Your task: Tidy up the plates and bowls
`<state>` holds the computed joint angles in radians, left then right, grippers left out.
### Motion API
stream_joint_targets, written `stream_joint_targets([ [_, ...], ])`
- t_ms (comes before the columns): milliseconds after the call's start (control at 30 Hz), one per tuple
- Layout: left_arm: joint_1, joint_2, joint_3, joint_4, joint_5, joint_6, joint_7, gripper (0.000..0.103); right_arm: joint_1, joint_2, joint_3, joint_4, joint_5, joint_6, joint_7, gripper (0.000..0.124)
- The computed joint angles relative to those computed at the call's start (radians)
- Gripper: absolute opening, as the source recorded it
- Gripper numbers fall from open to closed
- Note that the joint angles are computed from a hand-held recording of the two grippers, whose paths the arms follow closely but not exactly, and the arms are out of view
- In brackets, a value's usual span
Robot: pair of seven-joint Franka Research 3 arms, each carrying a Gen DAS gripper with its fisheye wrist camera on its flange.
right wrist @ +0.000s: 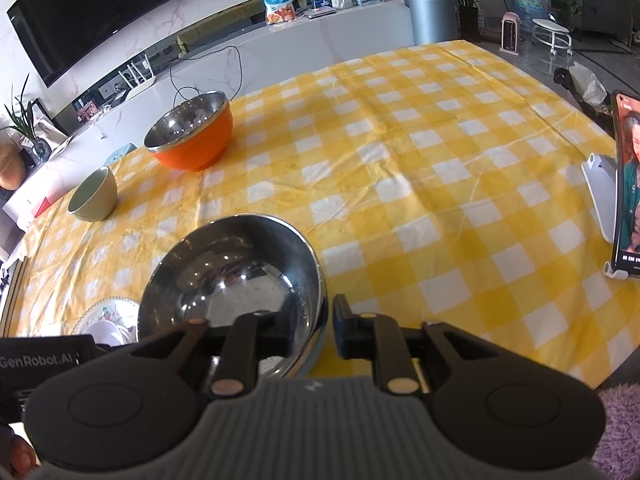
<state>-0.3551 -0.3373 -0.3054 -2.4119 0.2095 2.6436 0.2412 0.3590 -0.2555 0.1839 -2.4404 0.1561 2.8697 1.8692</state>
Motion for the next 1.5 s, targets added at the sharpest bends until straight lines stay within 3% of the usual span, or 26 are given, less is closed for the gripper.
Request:
stream_joint_targets([
  [267, 0.056, -0.030, -0.053, 0.014, 0.168, -0.036, -0.059, 0.043, -0.080, -0.003, 0.074, 0.001, -0.178, 0.066, 0.071, 0.044],
  [367, 0.084, -0.042, -0.068, 0.014, 0.229, -0.038, -0.123, 0.043, -0.060, 0.016, 0.056, 0.022, -0.190, 0.082, 0.030, 0.051],
  [500, 0.128, -0.045, -0.102, 0.039, 0.333, -0.115, -0.230, 0.043, -0.040, 0.057, 0.045, 0.072, -0.200, 0.098, -0.021, 0.051],
  [567, 0.147, -0.049, -0.113, 0.045, 0.394, -0.146, -0.293, 0.043, -0.052, 0.079, 0.058, 0.103, -0.233, 0.103, -0.005, 0.059],
  [667, 0.155, -0.047, -0.106, 0.059, 0.454, -0.193, -0.334, 0.043, -0.063, 0.120, 0.067, 0.155, -0.306, 0.120, 0.022, 0.059],
  [900, 0.153, 0.023, -0.042, 0.141, 0.489, -0.252, -0.269, 0.043, 0.021, 0.255, -0.001, 0.324, -0.252, 0.088, -0.058, 0.059],
  [1100, 0.167, 0.087, 0.015, 0.192, 0.486, -0.177, -0.187, 0.043, 0.068, 0.394, -0.036, 0.513, -0.125, -0.005, -0.138, 0.058],
  [1333, 0.209, 0.184, 0.079, 0.240, 0.426, -0.035, -0.097, 0.043, 0.099, 0.569, -0.064, 0.740, -0.036, -0.098, -0.143, 0.046],
  [1500, 0.223, 0.291, 0.097, 0.341, 0.416, -0.048, -0.032, 0.043, 0.141, 0.709, -0.103, 0.951, -0.044, -0.179, -0.099, 0.045],
])
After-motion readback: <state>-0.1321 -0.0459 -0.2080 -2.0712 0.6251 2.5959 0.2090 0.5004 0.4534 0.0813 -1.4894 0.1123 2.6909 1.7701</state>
